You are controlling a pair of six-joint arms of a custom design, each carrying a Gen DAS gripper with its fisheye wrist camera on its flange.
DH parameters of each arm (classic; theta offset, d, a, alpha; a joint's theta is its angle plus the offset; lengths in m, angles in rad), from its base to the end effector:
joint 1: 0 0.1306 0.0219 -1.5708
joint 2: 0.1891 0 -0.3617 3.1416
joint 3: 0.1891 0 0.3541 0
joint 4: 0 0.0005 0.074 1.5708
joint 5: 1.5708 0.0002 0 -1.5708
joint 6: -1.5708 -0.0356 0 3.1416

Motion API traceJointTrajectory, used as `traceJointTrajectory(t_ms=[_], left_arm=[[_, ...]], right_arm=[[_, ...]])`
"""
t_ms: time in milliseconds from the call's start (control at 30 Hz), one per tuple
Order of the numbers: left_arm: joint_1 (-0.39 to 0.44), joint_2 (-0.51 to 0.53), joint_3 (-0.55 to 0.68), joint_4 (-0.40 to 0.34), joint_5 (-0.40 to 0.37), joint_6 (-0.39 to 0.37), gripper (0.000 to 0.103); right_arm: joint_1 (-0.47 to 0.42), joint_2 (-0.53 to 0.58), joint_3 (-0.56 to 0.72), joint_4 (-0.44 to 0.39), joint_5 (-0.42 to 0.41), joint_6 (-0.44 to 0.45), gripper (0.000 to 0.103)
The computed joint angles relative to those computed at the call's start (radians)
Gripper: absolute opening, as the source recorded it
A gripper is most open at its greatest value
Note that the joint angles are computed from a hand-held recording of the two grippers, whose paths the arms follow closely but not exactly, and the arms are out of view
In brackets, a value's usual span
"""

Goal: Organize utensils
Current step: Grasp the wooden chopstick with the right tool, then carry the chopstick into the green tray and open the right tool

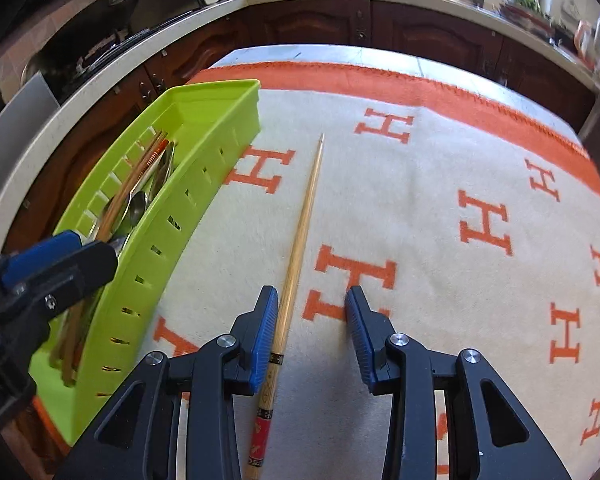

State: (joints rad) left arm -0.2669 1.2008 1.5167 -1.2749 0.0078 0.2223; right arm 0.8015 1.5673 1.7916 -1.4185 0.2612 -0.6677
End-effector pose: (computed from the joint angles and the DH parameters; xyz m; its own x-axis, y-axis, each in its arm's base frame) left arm 0.3434 -0.0947 0.5066 -0.8293 -0.0018 -0.5588 0.0874 0.9873 -0.1329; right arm 0.3364 0.3335 0.4640 -0.8968 -0.0662 -0.4375 -0.0926 0.9949 0.0391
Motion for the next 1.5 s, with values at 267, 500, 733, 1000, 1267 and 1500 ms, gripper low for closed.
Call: traceJointTrajectory(t_ms=[267,500,733,1000,1267,1500], left_arm=[[0.007,-0.008,-0.012,0.004,0.003,0.004,0.045],[0.015,-0.033,-0.022,0.003,0.001,0.004,0.045],[0.033,-0.078,-0.037,0.001,-0.002,-0.005,0.045],[0.090,-0.137,-0.060,-0.005,0.022,-0.021,0.045],[0.184,-0.185,-0.088,-0.010,0.058,-0.051,0.045],[0.275,-0.194,-0.095,-0.011,0.094,-0.072,0.045]], right_arm=[[0.006,-0.016,-0.027,0.002,0.045,-0.039,0.007],[-0.064,-0.109,-0.121,0.093,-0.127,-0.146,0.006],[-0.053,-0.153,-0.129,0.118,-0.172,-0.209,0.006],[0.026,-0.139,-0.026,0.084,-0.156,-0.228,0.006],[0.089,-0.055,0.137,0.026,-0.153,-0.225,0.006],[0.110,0.058,0.322,-0.031,-0.175,-0.224,0.006]])
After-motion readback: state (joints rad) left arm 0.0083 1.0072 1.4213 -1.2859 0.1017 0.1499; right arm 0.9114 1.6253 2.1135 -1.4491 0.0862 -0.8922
